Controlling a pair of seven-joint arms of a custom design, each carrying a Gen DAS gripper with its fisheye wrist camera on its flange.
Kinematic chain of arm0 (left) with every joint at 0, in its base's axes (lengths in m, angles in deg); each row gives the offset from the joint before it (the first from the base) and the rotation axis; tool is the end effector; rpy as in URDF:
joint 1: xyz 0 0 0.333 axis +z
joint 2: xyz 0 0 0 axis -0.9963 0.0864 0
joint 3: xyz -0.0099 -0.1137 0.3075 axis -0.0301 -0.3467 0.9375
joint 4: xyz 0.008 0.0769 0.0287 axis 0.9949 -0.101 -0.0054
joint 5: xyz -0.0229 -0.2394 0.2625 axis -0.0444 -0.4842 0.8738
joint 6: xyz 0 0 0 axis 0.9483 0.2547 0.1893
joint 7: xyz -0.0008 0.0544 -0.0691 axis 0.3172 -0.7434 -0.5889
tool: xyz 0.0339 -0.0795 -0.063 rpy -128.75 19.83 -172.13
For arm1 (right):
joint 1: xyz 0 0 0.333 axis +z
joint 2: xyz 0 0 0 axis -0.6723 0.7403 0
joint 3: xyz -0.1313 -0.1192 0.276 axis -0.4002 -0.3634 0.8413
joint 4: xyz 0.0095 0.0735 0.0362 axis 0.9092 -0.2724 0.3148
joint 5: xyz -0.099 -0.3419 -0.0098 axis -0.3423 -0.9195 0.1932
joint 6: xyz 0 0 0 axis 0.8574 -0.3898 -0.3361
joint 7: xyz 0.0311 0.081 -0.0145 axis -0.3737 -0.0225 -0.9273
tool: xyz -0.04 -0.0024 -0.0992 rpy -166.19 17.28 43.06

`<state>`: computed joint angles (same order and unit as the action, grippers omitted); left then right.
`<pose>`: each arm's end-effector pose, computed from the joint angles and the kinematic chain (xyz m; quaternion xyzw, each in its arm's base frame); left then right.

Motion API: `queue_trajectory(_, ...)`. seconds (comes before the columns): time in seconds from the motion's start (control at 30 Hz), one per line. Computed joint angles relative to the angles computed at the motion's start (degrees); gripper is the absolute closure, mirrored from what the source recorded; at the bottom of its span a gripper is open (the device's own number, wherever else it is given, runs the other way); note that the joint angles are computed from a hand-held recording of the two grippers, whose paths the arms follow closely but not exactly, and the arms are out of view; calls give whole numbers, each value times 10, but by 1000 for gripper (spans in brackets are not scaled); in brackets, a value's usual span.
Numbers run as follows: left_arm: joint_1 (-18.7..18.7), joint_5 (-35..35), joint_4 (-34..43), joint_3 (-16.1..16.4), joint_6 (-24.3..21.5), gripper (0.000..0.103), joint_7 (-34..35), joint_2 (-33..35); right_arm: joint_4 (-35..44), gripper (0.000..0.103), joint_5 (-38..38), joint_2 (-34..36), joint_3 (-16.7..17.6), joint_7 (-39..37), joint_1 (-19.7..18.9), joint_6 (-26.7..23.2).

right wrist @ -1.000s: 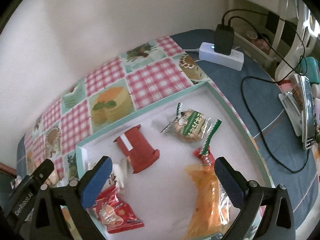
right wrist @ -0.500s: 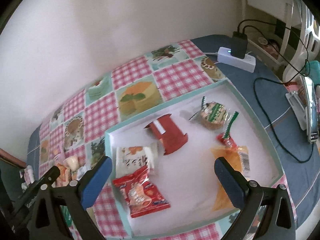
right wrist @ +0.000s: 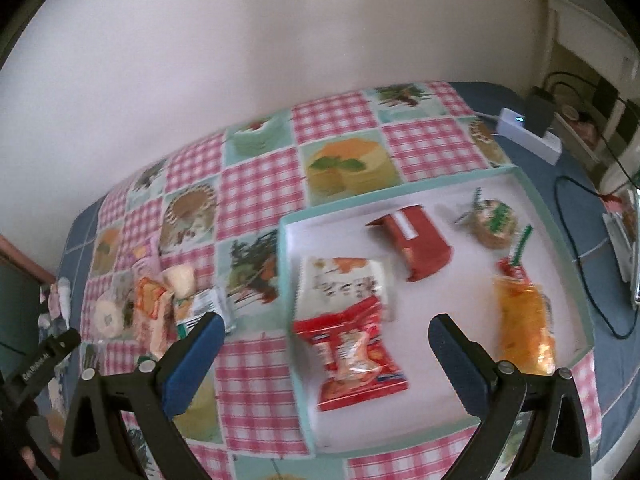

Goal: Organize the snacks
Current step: 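Move both open grippers back from the tray to the snack pile, then grasp the dark green pack with the left gripper while the right grasps the white-green cracker pack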

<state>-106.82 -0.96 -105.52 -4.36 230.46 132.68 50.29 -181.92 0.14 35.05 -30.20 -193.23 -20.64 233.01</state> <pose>0.6100 -0.3099 0.3723 -0.6444 0.7291 -0.1719 0.1536 0.4508 0.2367 0.3891 -0.3617 0.9026 -0.1696 0.1606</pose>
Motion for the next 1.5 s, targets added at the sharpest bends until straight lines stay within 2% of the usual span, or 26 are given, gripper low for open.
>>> queue_trajectory(0.17, 20, -20, -8, -2, 1, 7, 6, 1, 47, 0, 6, 38, 0, -23, 12, 0)
queue_trajectory(0.4, 41, -58, -6, -21, -10, 7, 53, 14, 109, 0, 40, 96, -12, -78, 40, 10)
queue_trajectory(0.83, 32, -94, 41, -32, -64, 7, 130, 66, 150, 0, 143, 170, -38, -171, 63, 33)
queue_trajectory(0.97, 35, -111, 48, -46, -73, 7, 167, 73, 135, 0, 150, 160, -48, -166, 69, 35)
queue_trajectory(1.1, 24, -109, 50, -46, -71, 7, 192, 74, 118, 0, 136, 142, -56, -146, 72, 32)
queue_trajectory(1.3, 1, -97, 75, -42, -104, 7, 224, 97, 100, 0, 121, 125, -54, -116, 61, 30)
queue_trajectory(1.5, -12, -87, 76, -37, -104, 7, 230, 100, 104, 0, 116, 129, -50, -109, 55, 29)
